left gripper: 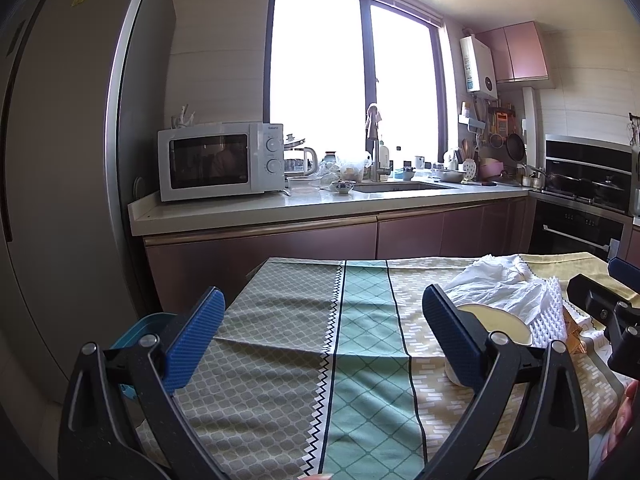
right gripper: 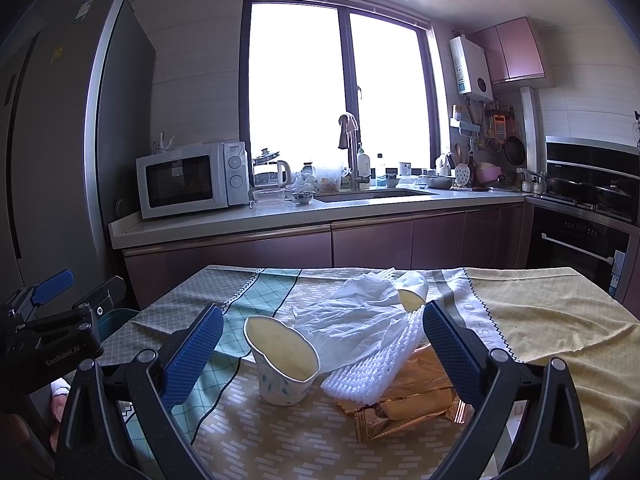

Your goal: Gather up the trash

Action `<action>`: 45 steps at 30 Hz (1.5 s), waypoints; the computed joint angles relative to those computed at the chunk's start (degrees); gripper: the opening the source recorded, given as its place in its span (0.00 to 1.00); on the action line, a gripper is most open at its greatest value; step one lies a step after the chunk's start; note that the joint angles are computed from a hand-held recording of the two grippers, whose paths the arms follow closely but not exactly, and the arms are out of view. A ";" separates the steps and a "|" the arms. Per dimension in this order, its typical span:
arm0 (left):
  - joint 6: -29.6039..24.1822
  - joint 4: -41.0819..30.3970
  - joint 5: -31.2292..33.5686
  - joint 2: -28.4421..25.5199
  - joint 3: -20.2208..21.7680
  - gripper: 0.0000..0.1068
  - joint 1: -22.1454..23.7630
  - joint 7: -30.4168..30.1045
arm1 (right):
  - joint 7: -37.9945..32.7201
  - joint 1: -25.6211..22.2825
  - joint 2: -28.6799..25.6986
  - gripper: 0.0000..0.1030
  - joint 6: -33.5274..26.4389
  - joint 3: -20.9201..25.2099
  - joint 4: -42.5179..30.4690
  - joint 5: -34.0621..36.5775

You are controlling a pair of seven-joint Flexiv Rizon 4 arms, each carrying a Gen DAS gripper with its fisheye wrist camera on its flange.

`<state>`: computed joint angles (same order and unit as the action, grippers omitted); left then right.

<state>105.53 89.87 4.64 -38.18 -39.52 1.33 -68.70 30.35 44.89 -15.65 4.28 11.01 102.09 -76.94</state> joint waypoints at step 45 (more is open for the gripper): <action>-1.95 -0.66 -1.03 -1.14 -0.58 0.91 -0.63 1.70 | 0.92 -0.88 0.32 0.94 1.67 -0.01 0.77 0.57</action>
